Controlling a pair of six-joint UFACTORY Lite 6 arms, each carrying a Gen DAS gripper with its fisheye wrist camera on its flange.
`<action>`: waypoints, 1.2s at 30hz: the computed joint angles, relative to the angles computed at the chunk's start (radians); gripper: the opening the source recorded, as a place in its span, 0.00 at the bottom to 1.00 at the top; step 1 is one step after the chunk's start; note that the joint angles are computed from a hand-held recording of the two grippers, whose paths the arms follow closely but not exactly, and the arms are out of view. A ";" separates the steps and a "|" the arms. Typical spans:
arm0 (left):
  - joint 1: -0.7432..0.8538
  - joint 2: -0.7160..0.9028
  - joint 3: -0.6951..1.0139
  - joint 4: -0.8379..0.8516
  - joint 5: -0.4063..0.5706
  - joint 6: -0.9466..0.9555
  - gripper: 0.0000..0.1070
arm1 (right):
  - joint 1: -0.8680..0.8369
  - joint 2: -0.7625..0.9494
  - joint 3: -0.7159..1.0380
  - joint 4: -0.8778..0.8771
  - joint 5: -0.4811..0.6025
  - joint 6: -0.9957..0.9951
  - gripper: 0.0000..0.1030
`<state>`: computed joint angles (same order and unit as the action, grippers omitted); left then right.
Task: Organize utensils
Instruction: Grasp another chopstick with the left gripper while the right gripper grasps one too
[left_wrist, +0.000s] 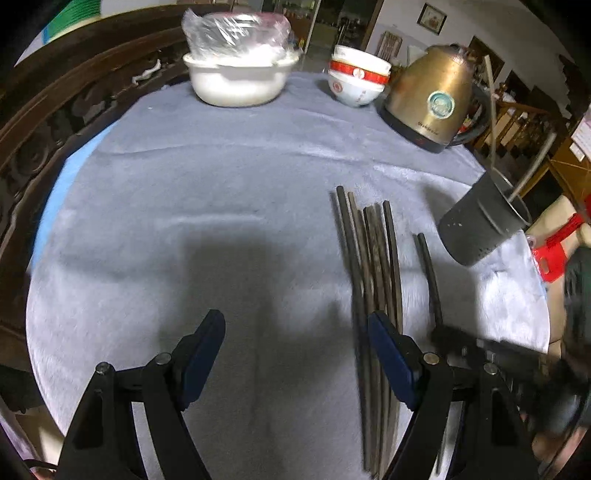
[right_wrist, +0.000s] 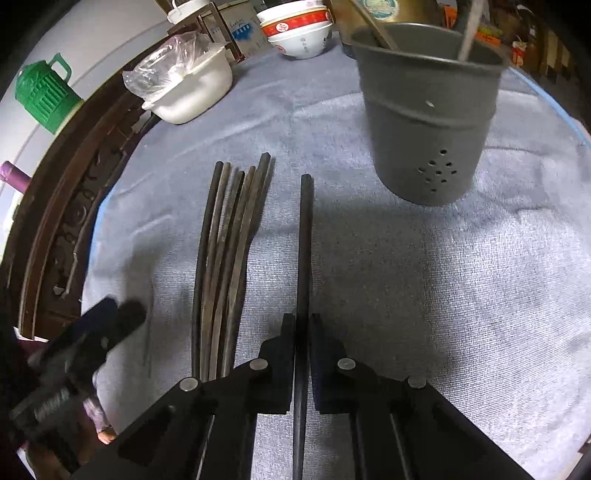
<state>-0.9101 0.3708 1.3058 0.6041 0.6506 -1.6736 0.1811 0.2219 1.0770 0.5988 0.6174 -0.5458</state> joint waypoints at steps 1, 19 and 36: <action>0.016 0.029 0.037 -0.042 -0.003 0.049 0.75 | -0.002 -0.002 -0.002 0.007 0.001 -0.007 0.08; 0.033 0.184 0.215 -0.235 0.074 0.241 0.65 | -0.079 0.004 -0.025 0.171 0.059 -0.195 0.09; 0.053 0.015 -0.014 -0.389 -0.023 0.325 0.05 | 0.033 -0.007 0.031 -0.185 0.073 0.033 0.08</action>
